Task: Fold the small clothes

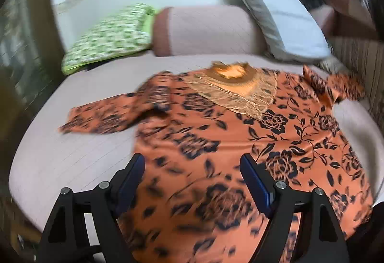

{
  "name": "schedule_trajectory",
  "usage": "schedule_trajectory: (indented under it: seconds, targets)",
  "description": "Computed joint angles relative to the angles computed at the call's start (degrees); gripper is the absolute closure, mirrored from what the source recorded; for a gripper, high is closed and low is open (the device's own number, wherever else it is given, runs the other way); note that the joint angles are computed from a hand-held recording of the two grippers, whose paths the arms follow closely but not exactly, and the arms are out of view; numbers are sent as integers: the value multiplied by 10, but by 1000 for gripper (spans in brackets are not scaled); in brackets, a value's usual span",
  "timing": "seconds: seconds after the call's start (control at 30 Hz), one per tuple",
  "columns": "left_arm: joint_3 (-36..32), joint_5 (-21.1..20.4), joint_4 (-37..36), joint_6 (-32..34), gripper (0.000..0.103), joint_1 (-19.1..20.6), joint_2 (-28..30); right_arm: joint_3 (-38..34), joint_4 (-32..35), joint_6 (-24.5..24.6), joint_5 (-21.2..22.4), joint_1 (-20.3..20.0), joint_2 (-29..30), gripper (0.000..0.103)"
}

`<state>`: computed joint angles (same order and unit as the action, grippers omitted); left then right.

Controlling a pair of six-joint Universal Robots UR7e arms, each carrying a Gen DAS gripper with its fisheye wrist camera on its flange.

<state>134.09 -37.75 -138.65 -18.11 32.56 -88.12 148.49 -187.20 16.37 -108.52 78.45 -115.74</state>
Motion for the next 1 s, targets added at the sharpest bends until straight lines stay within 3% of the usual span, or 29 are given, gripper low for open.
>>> schedule_trajectory:
  seconds: [0.1,0.23,0.3,0.4,0.43,0.47,0.5,0.57,0.67,0.83,0.9,1.0]
  targets:
    - [-14,-11,-99,88,21,26,67,-51,-45,26,33,-66,71,43]
    - [-35,-37,-221,198,21,66,141,-116,-94,54,49,-129,156,45]
    - [-44,-47,-257,227,21,87,165,-149,-112,60,16,-135,194,45]
    - [-46,-59,-275,215,21,117,176,-179,-114,66,-17,-144,227,45]
    - [-51,-64,-251,184,21,129,173,-191,-108,58,-35,-141,237,46]
    - [-63,-79,-211,143,21,143,168,-202,-98,52,-46,-139,246,64]
    - [-73,-97,-192,120,21,154,165,-219,-65,50,-64,-134,253,100]
    - [-88,-125,-178,80,21,171,159,-244,-61,-2,-124,-92,276,99]
    - [-84,-115,-201,64,21,165,148,-281,-94,-112,-203,3,312,99]
    - [-76,-121,-218,55,21,158,120,-355,-96,-225,-207,190,385,99]
    - [-76,-116,-232,64,21,160,110,-386,-76,-243,-200,256,440,99]
    - [-75,-104,-247,65,21,160,94,-424,-28,-222,-182,308,529,95]
